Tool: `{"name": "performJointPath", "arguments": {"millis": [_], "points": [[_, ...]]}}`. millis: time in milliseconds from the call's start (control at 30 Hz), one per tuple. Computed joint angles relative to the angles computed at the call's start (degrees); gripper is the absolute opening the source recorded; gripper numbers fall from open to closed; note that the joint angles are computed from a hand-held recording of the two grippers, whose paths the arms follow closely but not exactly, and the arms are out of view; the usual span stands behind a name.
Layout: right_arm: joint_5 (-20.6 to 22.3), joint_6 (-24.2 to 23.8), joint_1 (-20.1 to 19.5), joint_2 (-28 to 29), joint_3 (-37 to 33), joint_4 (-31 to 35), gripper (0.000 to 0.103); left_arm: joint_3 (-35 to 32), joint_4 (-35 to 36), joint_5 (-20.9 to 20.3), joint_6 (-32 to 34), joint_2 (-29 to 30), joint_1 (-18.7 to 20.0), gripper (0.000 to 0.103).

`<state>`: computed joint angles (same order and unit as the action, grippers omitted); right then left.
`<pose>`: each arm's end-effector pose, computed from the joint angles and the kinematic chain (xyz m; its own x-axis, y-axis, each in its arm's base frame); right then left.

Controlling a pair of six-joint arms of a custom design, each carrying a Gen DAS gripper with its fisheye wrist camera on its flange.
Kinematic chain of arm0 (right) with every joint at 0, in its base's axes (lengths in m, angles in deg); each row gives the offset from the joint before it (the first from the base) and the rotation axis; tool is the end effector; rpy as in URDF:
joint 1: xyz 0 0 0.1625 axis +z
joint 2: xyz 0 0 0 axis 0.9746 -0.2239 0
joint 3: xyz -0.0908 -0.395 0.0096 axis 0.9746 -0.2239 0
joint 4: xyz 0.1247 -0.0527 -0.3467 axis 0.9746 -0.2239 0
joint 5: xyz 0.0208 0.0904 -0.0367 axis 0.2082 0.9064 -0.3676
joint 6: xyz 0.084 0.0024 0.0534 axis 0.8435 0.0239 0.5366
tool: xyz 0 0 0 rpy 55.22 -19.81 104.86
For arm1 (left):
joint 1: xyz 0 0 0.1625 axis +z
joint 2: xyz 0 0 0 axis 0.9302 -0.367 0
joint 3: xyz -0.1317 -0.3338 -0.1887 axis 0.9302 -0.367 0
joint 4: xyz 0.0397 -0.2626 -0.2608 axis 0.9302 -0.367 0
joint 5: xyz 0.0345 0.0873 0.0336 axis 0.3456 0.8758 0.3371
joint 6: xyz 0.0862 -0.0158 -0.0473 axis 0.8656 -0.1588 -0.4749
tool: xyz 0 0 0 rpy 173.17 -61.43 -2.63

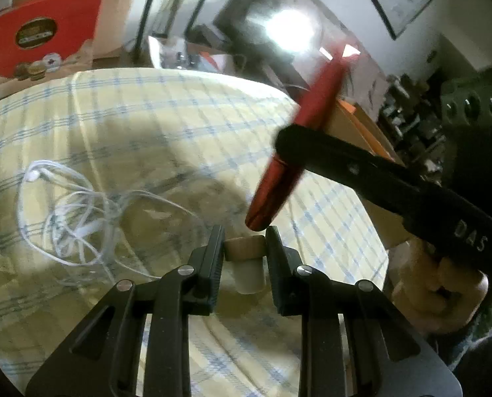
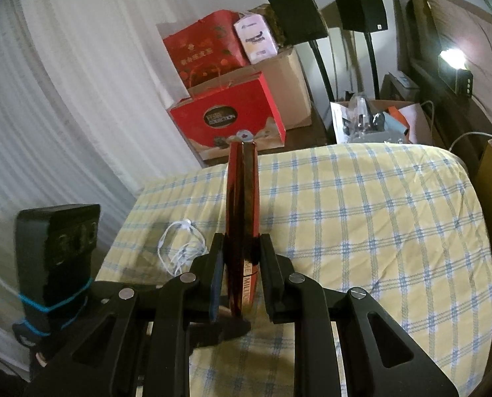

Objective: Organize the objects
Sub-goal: 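Carry the red tube toward the box with the right gripper while the left holds the cylinder, then swing both grippers toward the orange-lined box, carrying the red tube and beige cylinder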

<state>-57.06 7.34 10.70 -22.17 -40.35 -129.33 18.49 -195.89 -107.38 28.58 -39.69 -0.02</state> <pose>0.0969 -0.8326 0.1571 -0.8530 -0.4050 0.3292 -0.5183 0.7317 -0.4427 -0.1599 -0.8285 0.0236 -0.9160 0.3321 -0.2252 0.3884 0.8747 -0.2899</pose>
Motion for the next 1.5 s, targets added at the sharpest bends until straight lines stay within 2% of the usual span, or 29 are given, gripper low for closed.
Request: {"name": "performJointPath", "arguments": {"millis": [200, 333, 533, 667, 800, 1167, 1267, 1400, 1500], "points": [[-0.66, -0.45, 0.11, -0.36, 0.66, -0.55, 0.019, 0.39, -2.52, 2.18, -1.88, -0.77, 0.92, 0.023], [-2.52, -1.19, 0.18, -0.71, 1.83, -3.5, 0.019, 3.82, -7.74, 5.0, -2.08, -2.56, 0.68, 0.023], [-5.73, -3.27, 0.06, -0.4, 2.59, -7.51, 0.019, 5.95, -11.97, 6.81, -0.99, -3.46, 0.16, 0.023], [-3.51, -2.82, -0.61, -1.46, 5.59, -12.01, 0.019, 6.74, -14.06, 8.52, -0.17, -3.67, -0.45, 0.023], [-3.62, -3.42, -0.61, -2.11, 7.29, -16.81, 0.019, 6.92, -14.64, 11.77, -0.91, -3.63, -1.21, 0.023], [-1.59, -2.55, -0.99, -6.1, 12.73, -22.21, 0.019, 12.48, -19.48, 20.15, -3.22, -6.26, -3.18, 0.023], [-0.45, -0.68, -1.05, -9.07, 16.99, -24.87, 0.019, 12.38, -19.0, 22.64, -5.25, -6.0, -3.35, 0.023], [0.74, -1.41, -1.06, -12.58, 23.09, -29.76, 0.019, 13.03, -18.51, 25.68, -7.78, -5.8, -3.89, 0.023], [1.71, -1.35, -1.3, -14.61, 26.11, -30.14, 0.019, 14.91, -19.36, 27.33, -9.12, -6.45, -4.79, 0.023]]}}
